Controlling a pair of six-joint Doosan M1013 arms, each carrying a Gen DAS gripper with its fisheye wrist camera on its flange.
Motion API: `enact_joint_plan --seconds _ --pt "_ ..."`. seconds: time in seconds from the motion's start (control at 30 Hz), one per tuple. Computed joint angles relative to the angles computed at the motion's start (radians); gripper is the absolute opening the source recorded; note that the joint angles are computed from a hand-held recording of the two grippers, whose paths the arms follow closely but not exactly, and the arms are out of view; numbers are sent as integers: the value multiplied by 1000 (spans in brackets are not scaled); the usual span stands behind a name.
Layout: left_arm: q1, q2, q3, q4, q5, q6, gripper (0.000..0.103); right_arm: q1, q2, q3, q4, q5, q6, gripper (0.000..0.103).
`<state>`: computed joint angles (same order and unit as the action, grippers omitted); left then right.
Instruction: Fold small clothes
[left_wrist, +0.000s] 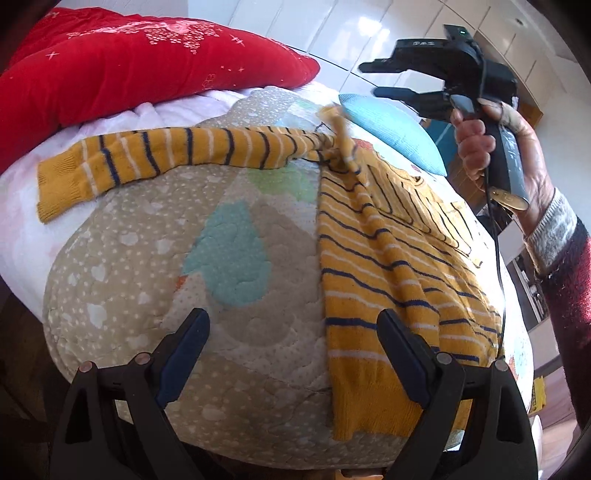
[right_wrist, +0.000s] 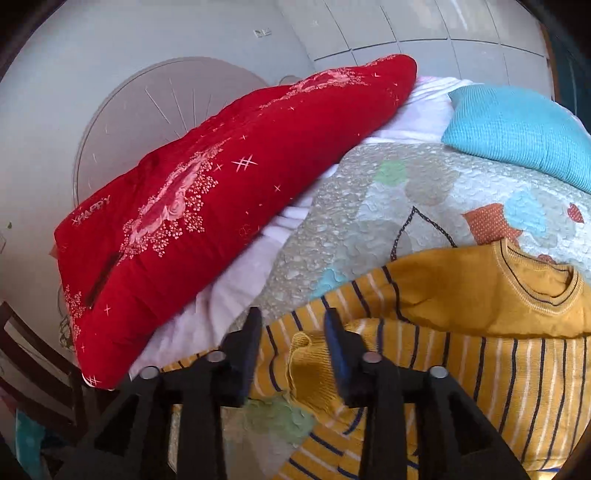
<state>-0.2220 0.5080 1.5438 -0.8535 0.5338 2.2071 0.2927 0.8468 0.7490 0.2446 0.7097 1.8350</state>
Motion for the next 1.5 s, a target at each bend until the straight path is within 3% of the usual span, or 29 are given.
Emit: enact_joint_plan --seconds 0.03,0.1,0.2,0.3,0.37,0.47,0.53,0.6,0.67,0.7,0.83,0.93,1.0,1.07,1.1,1.17,1.2,1.23,1.4,1.5 --pt "3 -1 3 4 -7 -6 91 6 -17 26 -66 -22 27 59" --pt "8 1 2 15 -9 -27 91 12 -61 102 -233 -44 112 60" --pt "13 6 0 9 -4 -34 91 4 -123 232 -539 18 361 60" --pt "5 3 3 31 -16 -39 91 -20 -177 360 -757 106 579 61" --pt "-2 5 -3 63 -17 -60 91 -41 -207 433 -824 142 677 63" --pt "-13 6 -12 105 -14 -91 91 -75 -242 516 -814 114 756 69" --pt "-19 5 -16 116 -7 -100 91 -84 -239 532 -805 115 756 75" --pt "-28 3 -19 138 0 -115 91 -85 -215 520 -801 136 709 74" --pt "-37 -4 -18 172 -4 -133 91 -87 -197 517 -769 133 654 24" --pt "-43 -9 -15 196 -12 -144 91 -88 -199 528 -772 109 670 8" --pt "-55 -16 -20 286 -36 -211 91 -92 -259 607 -847 -4 817 7" --pt "-50 -8 -38 286 -39 -239 91 -101 -298 656 -964 39 979 6" --pt "-47 2 -52 277 -33 -258 91 -124 -313 682 -928 53 993 7" --pt "-45 12 -67 272 -24 -273 91 -143 -296 670 -816 99 889 9" --pt "-45 15 -72 279 -25 -286 91 -144 -287 666 -795 126 848 16" --pt "-47 14 -72 313 -40 -315 91 -134 -304 704 -876 105 904 41" --pt "-47 12 -70 343 -56 -336 91 -132 -318 724 -904 100 944 62" --pt "-46 9 -70 392 -76 -372 91 -132 -337 751 -925 80 988 67" --pt "-11 26 -97 646 -149 -662 91 -127 -438 890 -1006 -4 1135 67" --pt "34 70 -151 598 -104 -729 91 -114 -479 949 -1051 -32 1198 68"
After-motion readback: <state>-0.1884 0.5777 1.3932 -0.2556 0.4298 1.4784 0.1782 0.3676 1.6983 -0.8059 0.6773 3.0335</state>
